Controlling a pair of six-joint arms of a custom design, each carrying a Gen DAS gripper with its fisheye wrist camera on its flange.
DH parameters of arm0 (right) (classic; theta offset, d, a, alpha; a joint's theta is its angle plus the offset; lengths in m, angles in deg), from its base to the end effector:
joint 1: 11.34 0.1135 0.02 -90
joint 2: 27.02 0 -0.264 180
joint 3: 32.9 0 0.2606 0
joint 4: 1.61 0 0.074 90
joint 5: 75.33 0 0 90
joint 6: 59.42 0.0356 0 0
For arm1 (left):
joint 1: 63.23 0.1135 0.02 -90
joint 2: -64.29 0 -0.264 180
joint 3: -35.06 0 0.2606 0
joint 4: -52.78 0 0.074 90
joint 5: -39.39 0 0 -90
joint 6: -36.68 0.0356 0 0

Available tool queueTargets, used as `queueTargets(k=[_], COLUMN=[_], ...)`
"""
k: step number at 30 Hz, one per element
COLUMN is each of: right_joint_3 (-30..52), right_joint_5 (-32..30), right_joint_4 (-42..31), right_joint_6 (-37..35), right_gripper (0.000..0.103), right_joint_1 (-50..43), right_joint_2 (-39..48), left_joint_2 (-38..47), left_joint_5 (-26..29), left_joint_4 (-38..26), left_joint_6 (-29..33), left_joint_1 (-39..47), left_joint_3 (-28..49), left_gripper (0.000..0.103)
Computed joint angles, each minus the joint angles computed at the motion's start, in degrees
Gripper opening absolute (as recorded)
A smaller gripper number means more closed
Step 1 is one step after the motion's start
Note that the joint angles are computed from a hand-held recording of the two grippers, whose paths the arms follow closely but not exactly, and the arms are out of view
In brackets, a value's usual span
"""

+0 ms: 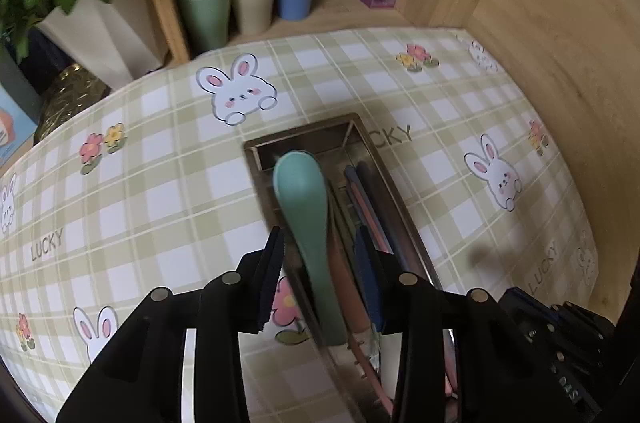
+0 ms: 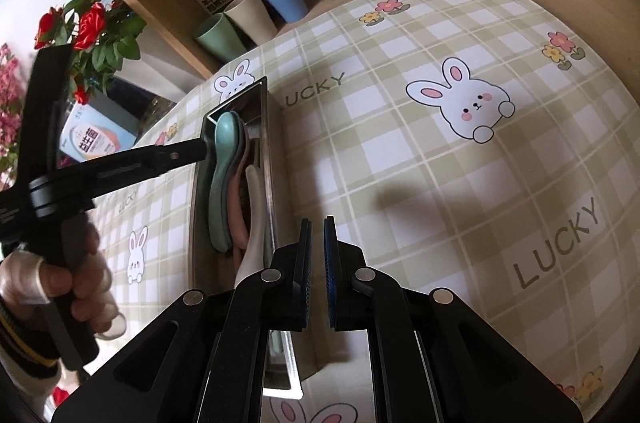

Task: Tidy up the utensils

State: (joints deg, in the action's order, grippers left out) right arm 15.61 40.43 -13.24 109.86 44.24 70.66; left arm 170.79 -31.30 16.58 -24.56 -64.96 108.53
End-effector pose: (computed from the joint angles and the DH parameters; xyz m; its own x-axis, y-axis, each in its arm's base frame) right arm 0.1696 0.2201 0.0854 -0.7040 0.5381 -0.4635 0.3689 0.8347 0.4088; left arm 0.3511 -0.0224 0.1240 -0.7492 0.4769 -0.4596 0.5774 0.8103 -0.1004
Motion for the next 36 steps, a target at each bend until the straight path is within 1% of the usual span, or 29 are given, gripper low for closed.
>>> queueTargets(k=[4,7,9,13,17,26,27,28,29,30,31,32,33,34,36], right_joint_3=[2.72,5.64,7.57,11.87,16.1,26.62,28.03,29.42,30.3,31.82,33.11,34.66,36.18,37.7,41.23], right_joint_5=[1.29,2.36,3.08,4.61,5.79,9.02,9.64,10.51,11.29,13.43,15.73,16.83,17.46,18.53,21.86], right_joint_4=[-4.33,-8.41,-10.98,-16.7,-21.74,-32.76,-34.36,-35.94,-36.95,-38.56,-39.94,-41.58,-43.24,-44.88,-48.39], right_joint_6=[-0.4,-0.85,-1.05,-1.43,-1.7,-0.98,-0.85,-0.71,-0.68,-0.27,0.08,0.17,0.39,0.74,1.45], right_gripper=[0.006,0.007,0.007,0.006,0.006,0.007,0.009,0.014,0.041,0.072,0.074,0.076,0.084,0.086,0.086], right_joint_1=[1.09,2.13,2.82,4.41,5.76,8.84,9.32,9.88,10.26,11.26,12.23,12.76,13.09,13.51,14.86], right_joint_2=[-0.65,-1.14,-1.27,-1.49,-1.1,1.79,2.12,2.35,2.36,2.48,2.51,2.8,3.2,3.57,4.42], left_joint_2=[-4.25,-6.47,-8.17,-10.33,-11.69,-14.39,-14.81,-15.18,-15.25,-15.76,-16.62,-17.3,-17.77,-18.09,-17.79], left_joint_5=[2.69,4.49,5.38,7.83,10.21,15.46,16.32,17.89,19.91,21.67,23.34,25.21,26.6,28.07,30.95], left_joint_4=[-0.39,-2.02,-2.79,-5.08,-7.9,-12.82,-13.5,-14.69,-16.46,-17.43,-17.67,-18.17,-18.72,-19.85,-22.78], left_joint_6=[2.69,4.99,6.4,9.66,13.28,20.81,21.77,23.08,24.79,26.17,27.17,28.16,28.8,29.58,30.89], left_joint_1=[3.89,6.93,9.06,13.71,18.69,29.89,31.28,33.15,35.08,36.98,38.8,40.64,42.14,43.79,46.74], left_joint_3=[-2.54,-3.3,-3.83,-3.66,-2.8,-1.16,-0.96,-0.43,0.44,0.85,0.89,1.13,1.51,2.25,4.51], left_gripper=[0.042,0.048,0.049,0.053,0.055,0.06,0.064,0.069,0.073,0.081,0.089,0.091,0.093,0.096,0.097])
